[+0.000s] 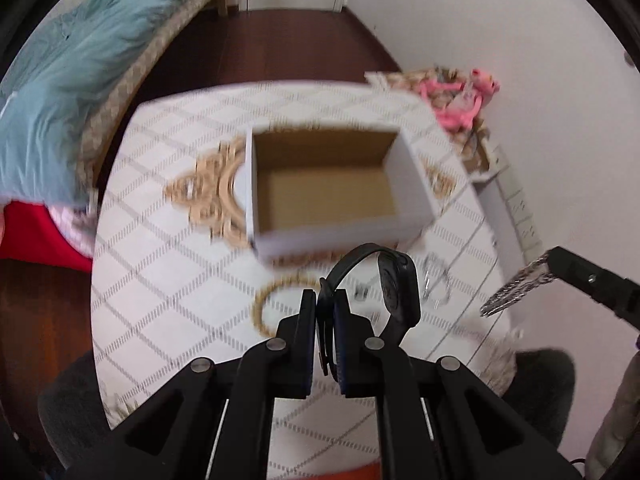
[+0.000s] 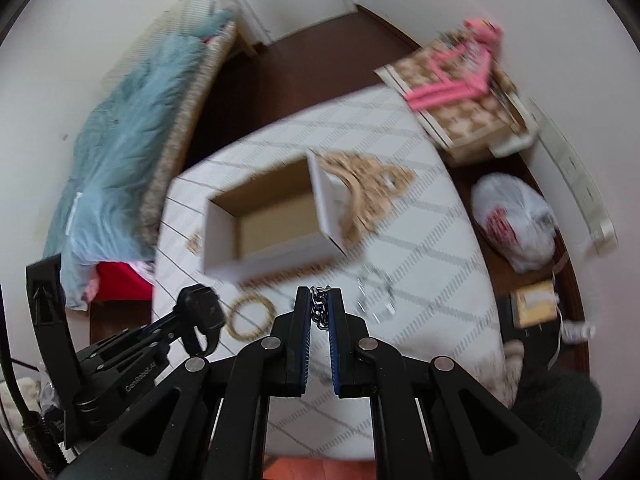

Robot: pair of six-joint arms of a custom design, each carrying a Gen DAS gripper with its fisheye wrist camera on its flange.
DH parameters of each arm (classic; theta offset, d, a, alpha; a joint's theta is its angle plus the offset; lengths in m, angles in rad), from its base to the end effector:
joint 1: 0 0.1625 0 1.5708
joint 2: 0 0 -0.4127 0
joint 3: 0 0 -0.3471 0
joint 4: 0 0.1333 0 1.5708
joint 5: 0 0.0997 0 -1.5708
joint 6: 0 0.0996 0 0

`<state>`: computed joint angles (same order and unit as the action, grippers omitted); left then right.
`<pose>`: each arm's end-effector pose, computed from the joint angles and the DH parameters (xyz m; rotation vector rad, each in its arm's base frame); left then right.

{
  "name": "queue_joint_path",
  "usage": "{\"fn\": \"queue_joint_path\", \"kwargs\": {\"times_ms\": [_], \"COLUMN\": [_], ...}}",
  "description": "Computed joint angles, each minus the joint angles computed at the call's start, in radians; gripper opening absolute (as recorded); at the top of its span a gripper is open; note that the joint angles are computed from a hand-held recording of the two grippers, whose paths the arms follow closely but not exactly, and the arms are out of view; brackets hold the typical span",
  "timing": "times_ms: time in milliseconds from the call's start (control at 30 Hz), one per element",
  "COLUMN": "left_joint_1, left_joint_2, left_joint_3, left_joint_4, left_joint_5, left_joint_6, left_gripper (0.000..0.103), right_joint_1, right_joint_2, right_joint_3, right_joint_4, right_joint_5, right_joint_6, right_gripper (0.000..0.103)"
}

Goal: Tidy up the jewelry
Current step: 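Carry both held items into the cardboard box and open both tools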

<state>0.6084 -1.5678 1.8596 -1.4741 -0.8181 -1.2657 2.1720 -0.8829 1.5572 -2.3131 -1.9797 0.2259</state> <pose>-0.2118 -0.3930 0.3703 -0.1780 2.3989 -0.6425 0.4386 -0.4738 0.1802 0.4988 -2.7317 0.3179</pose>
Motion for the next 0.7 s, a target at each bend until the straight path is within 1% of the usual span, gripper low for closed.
{"fn": "queue_joint_path", "kwargs": {"times_ms": [67, 133, 200, 300, 400, 467, 533, 600, 700], "left_joint_1": [0.035, 0.071, 0.105, 0.163, 0.236, 0.270, 0.300, 0.321, 0.339], "left_joint_2": [0.028, 0.054, 0.075, 0.103, 0.129, 0.141, 0.152, 0.165, 0.183], "left_joint_3": [-0.050, -0.089, -0.116, -0.146, -0.173, -0.181, -0.191, -0.205, -0.234], "left_joint_4": [-0.024, -0.044, -0.072, -0.126, -0.200, -0.238, -0.257, -0.263, -0.231], "left_joint_5": [0.029, 0.050, 0.057, 0.051, 0.010, -0.025, -0.041, -0.059, -0.076], "left_joint_6": [0.056, 0.103, 0.148, 0.214, 0.276, 0.299, 0.313, 0.331, 0.303], "left_gripper": [0.006, 0.006, 0.006, 0.006, 0.006, 0.006, 0.006, 0.006, 0.010], "right_joint_1": [0.006, 0.014, 0.015, 0.010, -0.003, -0.013, -0.023, -0.031, -0.042], "right_joint_2": [0.042, 0.104, 0.160, 0.241, 0.329, 0.371, 0.423, 0.460, 0.495], "right_joint_3": [-0.065, -0.153, -0.233, -0.351, -0.478, -0.539, -0.607, -0.654, -0.696], "right_joint_4": [0.009, 0.024, 0.051, 0.113, 0.191, 0.239, 0.297, 0.338, 0.378], "right_joint_5": [0.007, -0.001, -0.004, 0.000, 0.008, 0.016, 0.017, 0.016, 0.017], "right_joint_6": [-0.027, -0.060, -0.082, -0.091, -0.086, -0.083, -0.078, -0.081, -0.094], "right_gripper": [0.008, 0.008, 0.008, 0.008, 0.008, 0.008, 0.008, 0.008, 0.008]}}
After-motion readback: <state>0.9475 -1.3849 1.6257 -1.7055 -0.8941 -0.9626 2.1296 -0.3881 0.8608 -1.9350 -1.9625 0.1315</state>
